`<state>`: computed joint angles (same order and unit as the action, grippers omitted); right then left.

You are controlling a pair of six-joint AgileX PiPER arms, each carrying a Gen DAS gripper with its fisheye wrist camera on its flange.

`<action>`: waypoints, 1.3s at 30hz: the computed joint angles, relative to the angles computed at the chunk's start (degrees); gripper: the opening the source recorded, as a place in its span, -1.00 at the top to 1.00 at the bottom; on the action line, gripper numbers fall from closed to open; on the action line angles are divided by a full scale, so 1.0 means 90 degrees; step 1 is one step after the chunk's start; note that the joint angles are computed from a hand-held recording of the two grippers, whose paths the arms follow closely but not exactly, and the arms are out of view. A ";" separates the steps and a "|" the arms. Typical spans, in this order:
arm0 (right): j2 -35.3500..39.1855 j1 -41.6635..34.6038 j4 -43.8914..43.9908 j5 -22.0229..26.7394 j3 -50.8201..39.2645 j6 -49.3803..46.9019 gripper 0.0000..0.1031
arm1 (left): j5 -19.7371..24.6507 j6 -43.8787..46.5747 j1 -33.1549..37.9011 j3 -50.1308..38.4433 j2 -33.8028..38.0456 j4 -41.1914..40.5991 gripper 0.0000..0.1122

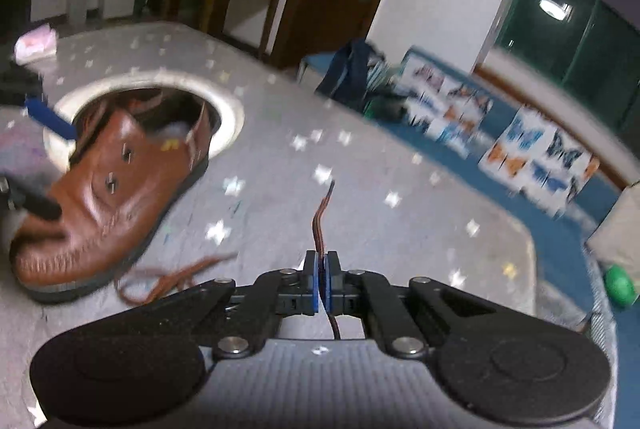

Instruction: Lace up shoes with both hands

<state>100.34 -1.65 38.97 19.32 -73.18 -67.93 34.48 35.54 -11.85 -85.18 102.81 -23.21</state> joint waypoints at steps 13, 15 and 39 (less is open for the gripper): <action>-0.0619 -0.0166 0.1453 -0.0643 -0.0710 -0.1222 0.95 | 0.0069 -0.0442 -0.0117 -0.0203 0.0103 0.0663 -0.46; -0.0632 -0.0221 0.2045 -0.0721 -0.0994 -0.1637 0.95 | 0.0108 -0.0518 -0.0134 -0.0239 0.0132 0.0722 -0.46; -0.0323 0.0055 0.0831 0.0126 -0.1615 -0.0462 0.95 | 0.0467 -0.1043 -0.0125 -0.0489 0.0304 0.1350 -0.46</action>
